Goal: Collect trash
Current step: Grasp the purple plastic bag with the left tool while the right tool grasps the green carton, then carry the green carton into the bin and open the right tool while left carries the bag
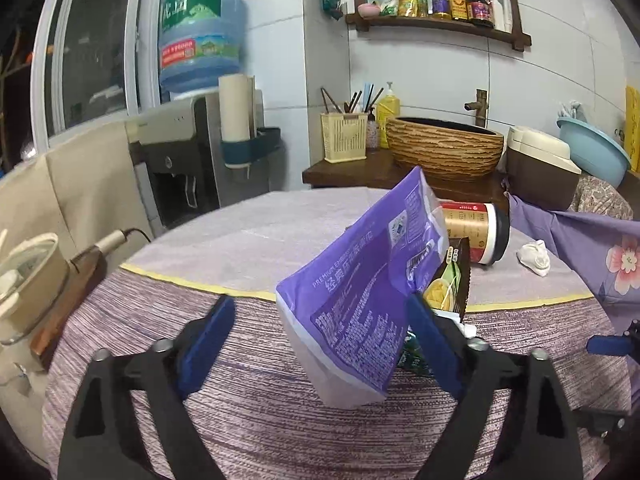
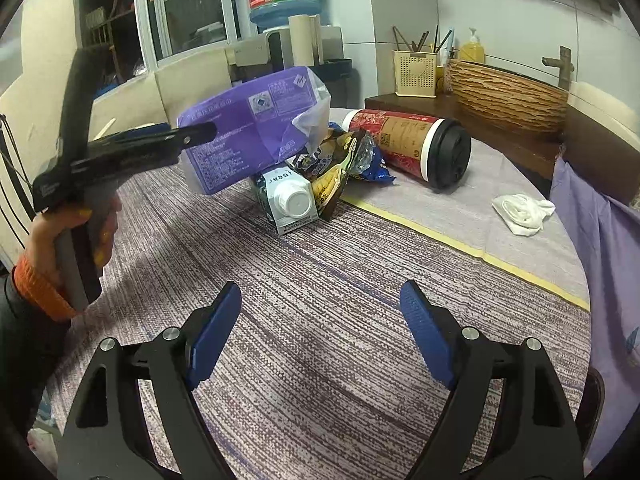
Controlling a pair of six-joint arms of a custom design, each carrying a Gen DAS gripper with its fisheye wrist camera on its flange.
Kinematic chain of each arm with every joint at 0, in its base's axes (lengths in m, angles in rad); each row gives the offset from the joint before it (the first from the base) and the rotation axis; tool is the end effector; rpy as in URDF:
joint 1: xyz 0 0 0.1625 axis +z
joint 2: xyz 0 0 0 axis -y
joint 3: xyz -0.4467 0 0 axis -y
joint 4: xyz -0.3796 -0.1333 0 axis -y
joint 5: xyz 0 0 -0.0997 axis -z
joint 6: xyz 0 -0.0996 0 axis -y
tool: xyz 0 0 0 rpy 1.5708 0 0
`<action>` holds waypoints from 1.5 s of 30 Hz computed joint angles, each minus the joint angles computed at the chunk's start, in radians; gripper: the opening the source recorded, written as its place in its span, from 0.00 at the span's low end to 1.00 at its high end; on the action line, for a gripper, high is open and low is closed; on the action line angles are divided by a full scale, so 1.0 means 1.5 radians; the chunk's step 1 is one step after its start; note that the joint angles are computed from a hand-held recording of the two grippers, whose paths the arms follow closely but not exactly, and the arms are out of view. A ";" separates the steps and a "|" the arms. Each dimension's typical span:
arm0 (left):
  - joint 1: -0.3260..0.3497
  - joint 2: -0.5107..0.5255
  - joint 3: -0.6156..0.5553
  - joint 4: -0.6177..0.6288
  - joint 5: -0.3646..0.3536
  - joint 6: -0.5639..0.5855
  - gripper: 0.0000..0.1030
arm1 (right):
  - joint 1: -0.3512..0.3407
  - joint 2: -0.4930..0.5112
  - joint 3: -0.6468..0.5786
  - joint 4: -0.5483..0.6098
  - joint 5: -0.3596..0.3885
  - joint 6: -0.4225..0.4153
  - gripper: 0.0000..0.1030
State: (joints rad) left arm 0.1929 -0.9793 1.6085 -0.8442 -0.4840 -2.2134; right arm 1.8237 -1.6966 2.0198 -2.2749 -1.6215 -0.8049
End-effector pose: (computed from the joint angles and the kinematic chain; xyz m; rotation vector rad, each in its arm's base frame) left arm -0.4797 -0.3193 0.2026 0.0645 1.8457 -1.2761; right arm 0.2326 -0.3876 0.4298 1.4730 -2.5488 0.5257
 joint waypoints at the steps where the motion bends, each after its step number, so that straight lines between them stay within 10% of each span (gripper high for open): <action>1: 0.004 -0.007 0.010 -0.025 -0.002 0.015 0.61 | 0.005 0.006 0.001 -0.008 -0.007 -0.002 0.79; 6: -0.009 -0.020 0.040 -0.064 0.000 0.023 0.17 | 0.029 0.042 -0.008 -0.036 -0.026 -0.007 0.79; 20: -0.094 0.020 -0.008 0.180 -0.106 -0.237 0.16 | 0.132 0.215 -0.037 -0.159 -0.110 -0.050 0.79; 28: -0.093 -0.002 0.035 0.134 -0.116 -0.245 0.16 | 0.164 0.301 -0.052 -0.193 -0.190 -0.086 0.67; 33: -0.095 -0.005 0.040 0.137 -0.119 -0.254 0.16 | 0.158 0.305 -0.043 -0.213 -0.178 -0.086 0.52; 45: -0.115 0.056 -0.036 0.220 -0.140 -0.271 0.16 | 0.141 0.198 0.004 -0.182 -0.108 -0.062 0.52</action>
State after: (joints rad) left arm 0.0202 -0.8952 1.5552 -0.5140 -0.6935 -2.6201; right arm 2.0348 -1.4001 2.0264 -2.5486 -1.7838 -0.8978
